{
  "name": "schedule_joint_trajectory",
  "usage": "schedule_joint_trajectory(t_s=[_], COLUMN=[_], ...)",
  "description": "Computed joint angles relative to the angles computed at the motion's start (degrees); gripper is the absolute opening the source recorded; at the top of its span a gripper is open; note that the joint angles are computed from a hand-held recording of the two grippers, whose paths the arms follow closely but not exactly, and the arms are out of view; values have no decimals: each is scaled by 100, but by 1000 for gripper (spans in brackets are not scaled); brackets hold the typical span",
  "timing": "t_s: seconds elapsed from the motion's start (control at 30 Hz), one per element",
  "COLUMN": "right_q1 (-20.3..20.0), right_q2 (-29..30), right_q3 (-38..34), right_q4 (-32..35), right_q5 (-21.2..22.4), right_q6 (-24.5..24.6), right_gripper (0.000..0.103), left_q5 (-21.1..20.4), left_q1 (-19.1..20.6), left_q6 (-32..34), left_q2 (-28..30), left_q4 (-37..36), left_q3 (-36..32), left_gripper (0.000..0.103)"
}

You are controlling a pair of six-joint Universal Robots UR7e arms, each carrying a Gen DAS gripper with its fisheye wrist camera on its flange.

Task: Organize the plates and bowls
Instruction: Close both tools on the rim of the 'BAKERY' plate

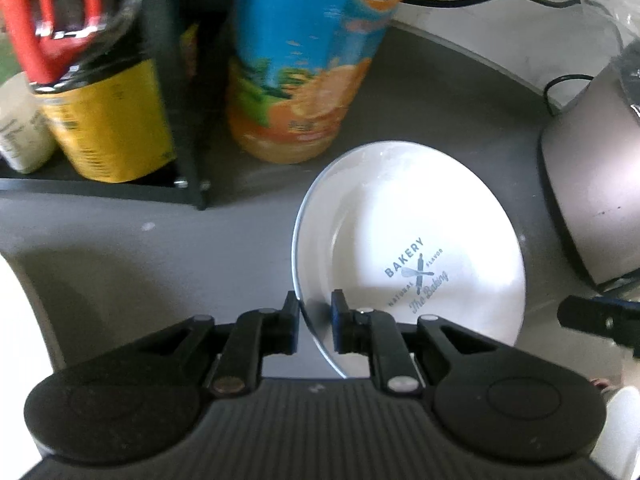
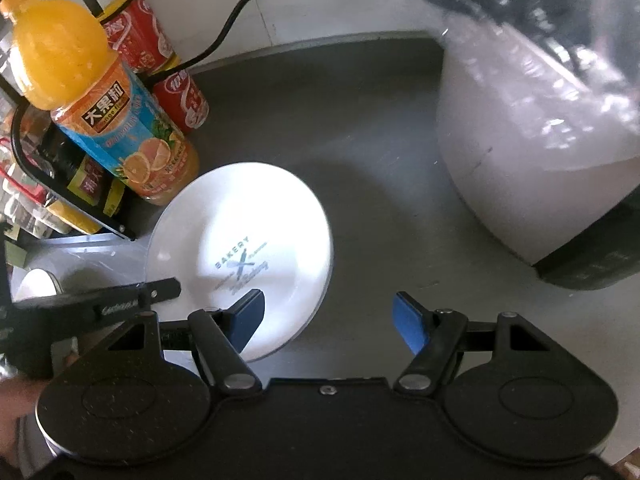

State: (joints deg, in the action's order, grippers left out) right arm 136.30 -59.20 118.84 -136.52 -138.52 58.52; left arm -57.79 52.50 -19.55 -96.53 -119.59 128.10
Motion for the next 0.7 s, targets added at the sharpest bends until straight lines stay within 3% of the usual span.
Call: schedule_joint_trajectory(t_s=[0.33, 0.7], right_q1=[-392, -718], right_q2=[269, 527], right_q3=[11, -104], right_q4=[-611, -862], right_q5=[338, 565], right_q6=[-156, -460], right_gripper=[70, 43], left_q5=[88, 120], left_q1=[108, -35], left_q6=[148, -126], left_q2=[-117, 92], left_q4=[202, 299], left_q3=[-95, -169], left_gripper=[15, 15])
